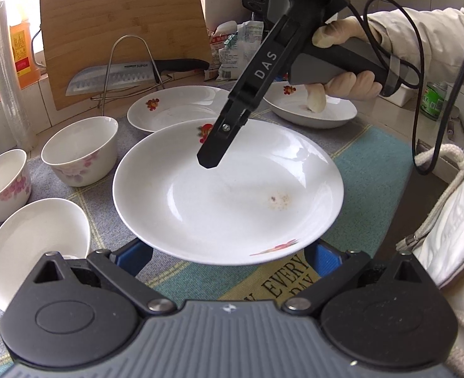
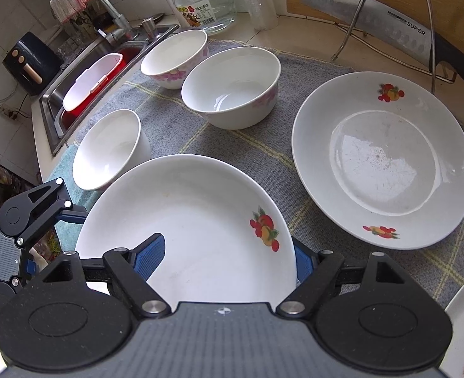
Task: Organize plates and bowls
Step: 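Lift the large plate with the right tool toward the other floral plate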
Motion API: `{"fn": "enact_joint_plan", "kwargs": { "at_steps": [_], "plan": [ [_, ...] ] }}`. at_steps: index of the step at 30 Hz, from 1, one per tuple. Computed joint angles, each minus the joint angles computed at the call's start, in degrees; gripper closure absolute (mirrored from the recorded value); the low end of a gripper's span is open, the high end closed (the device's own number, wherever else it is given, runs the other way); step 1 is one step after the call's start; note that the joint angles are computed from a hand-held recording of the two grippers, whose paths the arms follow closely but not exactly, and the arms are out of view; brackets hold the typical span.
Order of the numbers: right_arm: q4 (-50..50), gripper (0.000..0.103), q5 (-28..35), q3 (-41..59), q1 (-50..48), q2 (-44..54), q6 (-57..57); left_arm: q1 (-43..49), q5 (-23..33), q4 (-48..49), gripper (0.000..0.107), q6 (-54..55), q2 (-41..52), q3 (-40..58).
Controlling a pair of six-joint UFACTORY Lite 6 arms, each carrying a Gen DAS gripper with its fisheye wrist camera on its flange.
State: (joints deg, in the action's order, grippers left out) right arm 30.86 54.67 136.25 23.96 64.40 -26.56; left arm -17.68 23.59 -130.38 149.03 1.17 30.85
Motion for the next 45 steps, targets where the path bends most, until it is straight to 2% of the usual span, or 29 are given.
{"fn": "enact_joint_plan", "kwargs": {
  "at_steps": [5, 17, 31, 45],
  "plan": [
    [2.0, 0.017, -6.0, -13.9, -1.8, -9.0, -3.1, -1.3, -0.1, 4.0, 0.006, -3.8, 2.6, 3.9],
    [5.5, 0.017, -13.1, -33.3, -9.1, -22.5, -8.6, -7.5, -1.7, 13.0, 0.006, -13.2, 14.0, 19.4],
    [7.2, 0.017, -15.4, -42.3, -19.2, -29.5, -13.6, -8.9, 0.8, 33.7, 0.006, -31.2, 32.1, 43.7],
    [7.8, 0.017, -14.6, -40.8, -27.1, -27.3, -16.7, -12.6, 1.9, 52.8, 0.006, -51.9, 48.4, 67.5]
  ]
}}
